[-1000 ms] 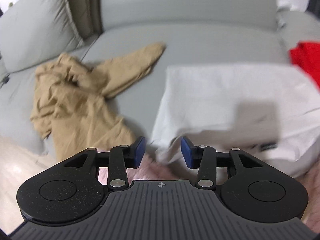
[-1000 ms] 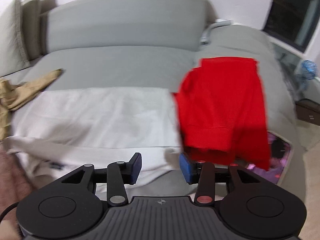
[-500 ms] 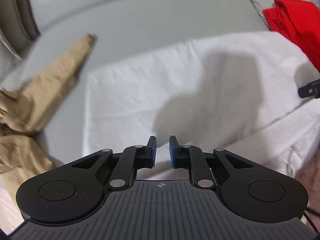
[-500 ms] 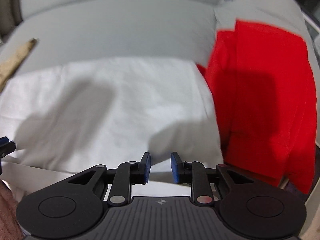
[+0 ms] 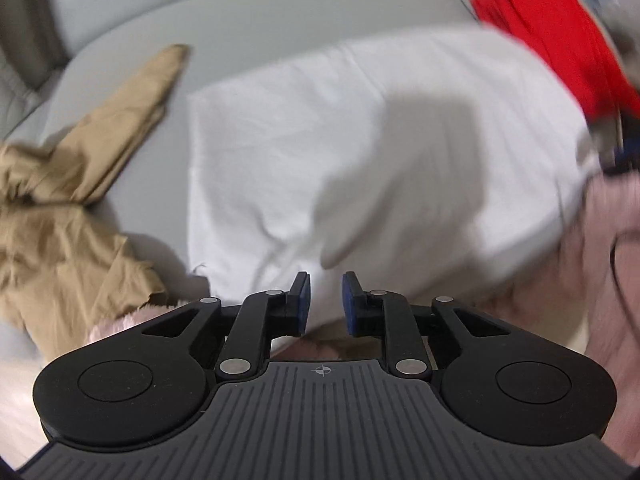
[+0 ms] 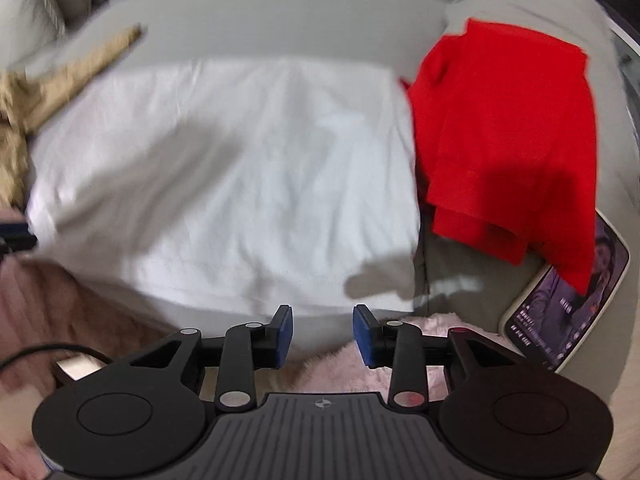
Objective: Fold clothes
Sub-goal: 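Open both tools and withdraw from the folded sweatshirt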
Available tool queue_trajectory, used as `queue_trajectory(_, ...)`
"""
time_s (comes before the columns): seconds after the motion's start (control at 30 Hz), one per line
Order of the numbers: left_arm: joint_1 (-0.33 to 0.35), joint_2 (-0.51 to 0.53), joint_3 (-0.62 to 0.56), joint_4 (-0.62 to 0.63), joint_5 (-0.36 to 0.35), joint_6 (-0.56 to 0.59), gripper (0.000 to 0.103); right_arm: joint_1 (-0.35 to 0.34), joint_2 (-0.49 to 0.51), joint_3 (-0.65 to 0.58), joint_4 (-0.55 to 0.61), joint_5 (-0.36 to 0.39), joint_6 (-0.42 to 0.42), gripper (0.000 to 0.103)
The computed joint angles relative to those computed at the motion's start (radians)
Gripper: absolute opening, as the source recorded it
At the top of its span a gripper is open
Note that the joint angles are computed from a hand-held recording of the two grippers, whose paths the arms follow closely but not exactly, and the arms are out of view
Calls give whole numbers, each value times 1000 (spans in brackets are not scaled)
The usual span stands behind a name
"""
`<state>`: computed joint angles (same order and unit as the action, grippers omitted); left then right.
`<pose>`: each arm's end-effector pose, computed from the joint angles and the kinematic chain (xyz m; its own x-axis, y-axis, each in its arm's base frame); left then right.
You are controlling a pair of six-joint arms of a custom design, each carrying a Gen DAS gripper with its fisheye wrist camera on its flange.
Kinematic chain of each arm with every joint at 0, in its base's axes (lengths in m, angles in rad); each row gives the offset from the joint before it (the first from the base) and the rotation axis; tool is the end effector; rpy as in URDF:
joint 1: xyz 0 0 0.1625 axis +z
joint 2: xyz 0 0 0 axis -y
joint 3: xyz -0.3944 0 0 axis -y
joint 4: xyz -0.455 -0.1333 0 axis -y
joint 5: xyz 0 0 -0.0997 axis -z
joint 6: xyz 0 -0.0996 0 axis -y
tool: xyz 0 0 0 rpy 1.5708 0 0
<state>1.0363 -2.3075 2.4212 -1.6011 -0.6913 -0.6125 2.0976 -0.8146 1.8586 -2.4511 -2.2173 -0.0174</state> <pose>0.0375 -0.3489 0.3314 -0.7140 -0.1821 -0.6761 0.1187 0.9201 -0.3732 0.3574 -0.4687 -0.0386 -0.6319 -0.5009 0.5914 -0.5071 0.8443 0.1733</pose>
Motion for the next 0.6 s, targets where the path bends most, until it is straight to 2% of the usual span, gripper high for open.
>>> queue_trajectory(0.1, -5, 23, 23, -79, 14, -33, 31, 6, 41, 13, -121, 35, -24, 36)
queue_trajectory(0.3, -5, 118, 48, -174, 21, -38, 38, 17, 123, -20, -203, 80, -65, 36)
queue_trajectory(0.4, 13, 150, 53, -224, 18, -17, 39, 21, 153, -15, -270, 87, -93, 37)
queue_trajectory(0.6, 47, 208, 55, -265, 4, 2, 40, 19, 185, -34, -243, 59, -55, 37)
